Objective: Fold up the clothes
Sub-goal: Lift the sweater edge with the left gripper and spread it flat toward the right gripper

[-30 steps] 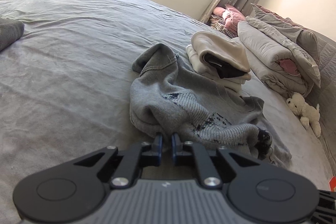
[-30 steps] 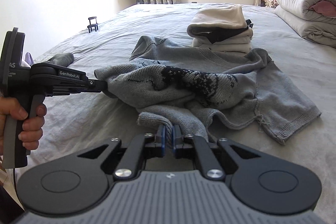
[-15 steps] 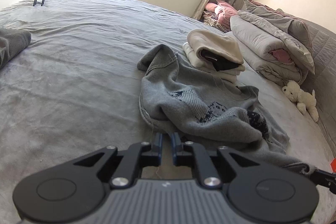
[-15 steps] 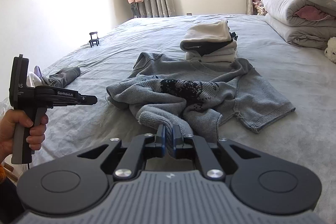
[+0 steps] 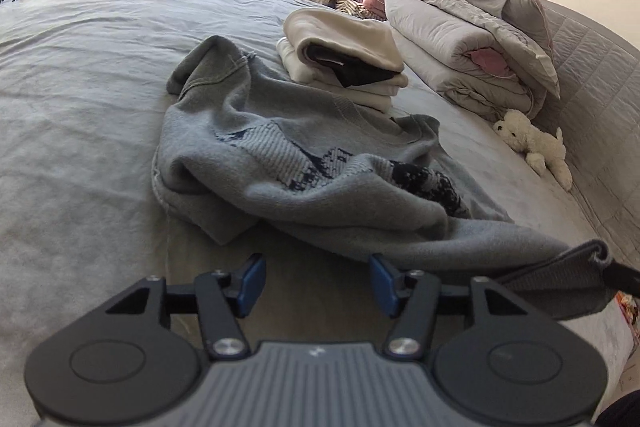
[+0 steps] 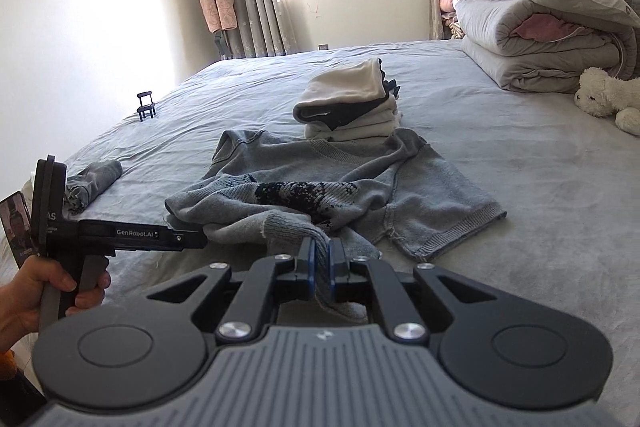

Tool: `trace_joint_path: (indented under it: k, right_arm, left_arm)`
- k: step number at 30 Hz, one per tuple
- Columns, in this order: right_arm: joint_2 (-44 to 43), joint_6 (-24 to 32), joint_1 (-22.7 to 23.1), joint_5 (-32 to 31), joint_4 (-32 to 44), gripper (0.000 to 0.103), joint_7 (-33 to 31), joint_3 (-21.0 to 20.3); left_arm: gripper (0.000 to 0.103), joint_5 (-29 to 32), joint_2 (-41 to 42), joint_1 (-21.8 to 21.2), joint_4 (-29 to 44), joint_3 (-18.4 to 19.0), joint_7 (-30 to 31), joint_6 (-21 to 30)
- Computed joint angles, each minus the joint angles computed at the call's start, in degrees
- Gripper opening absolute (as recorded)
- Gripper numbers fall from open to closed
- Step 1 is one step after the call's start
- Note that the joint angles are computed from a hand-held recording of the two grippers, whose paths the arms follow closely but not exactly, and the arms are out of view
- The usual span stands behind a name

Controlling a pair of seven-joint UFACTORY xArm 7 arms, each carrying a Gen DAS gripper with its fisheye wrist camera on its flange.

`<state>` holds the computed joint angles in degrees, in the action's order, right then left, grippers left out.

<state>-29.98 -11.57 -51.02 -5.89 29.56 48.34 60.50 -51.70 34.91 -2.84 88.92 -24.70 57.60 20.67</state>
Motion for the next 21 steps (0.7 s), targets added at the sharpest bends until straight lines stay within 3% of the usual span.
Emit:
trace_joint_path:
  k: [4, 9, 13, 16, 19, 21]
  right_arm:
    - [-0.2, -1.0, -0.5, 0.4, 0.7, 0.006, -0.3, -0.7]
    - [0.3, -4.3, -3.1, 2.4, 1.7, 0.006, -1.7, 0.9]
    - [1.5, -5.9, -4.3, 4.7, 2.0, 0.006, -3.6, 2.3]
    - [2.2, -6.6, -4.8, 6.3, 1.8, 0.006, -4.9, 3.0]
    - [2.7, -7.3, -5.1, 7.9, 1.3, 0.006, -6.0, 3.5]
    - [3.1, -7.5, -5.3, 8.8, 1.1, 0.006, -6.6, 3.7]
  left_arm:
    - [0.064, -3.4, -0.4, 1.9, -2.0, -4.8, 11.3, -0.2]
    - [0.066, -8.2, -0.6, 0.0, -2.9, -5.5, 19.1, 0.0]
    - [0.066, -16.1, 0.9, -1.9, -2.3, -8.5, 27.2, -8.9]
    - [0.062, -21.2, 2.6, -2.1, -0.7, -10.6, 32.4, -12.3]
    - [0.04, -26.2, 4.0, -2.7, 1.2, -11.7, 36.8, -14.7]
    - [0.017, -28.6, 3.9, -3.6, 1.8, -10.9, 38.5, -15.6]
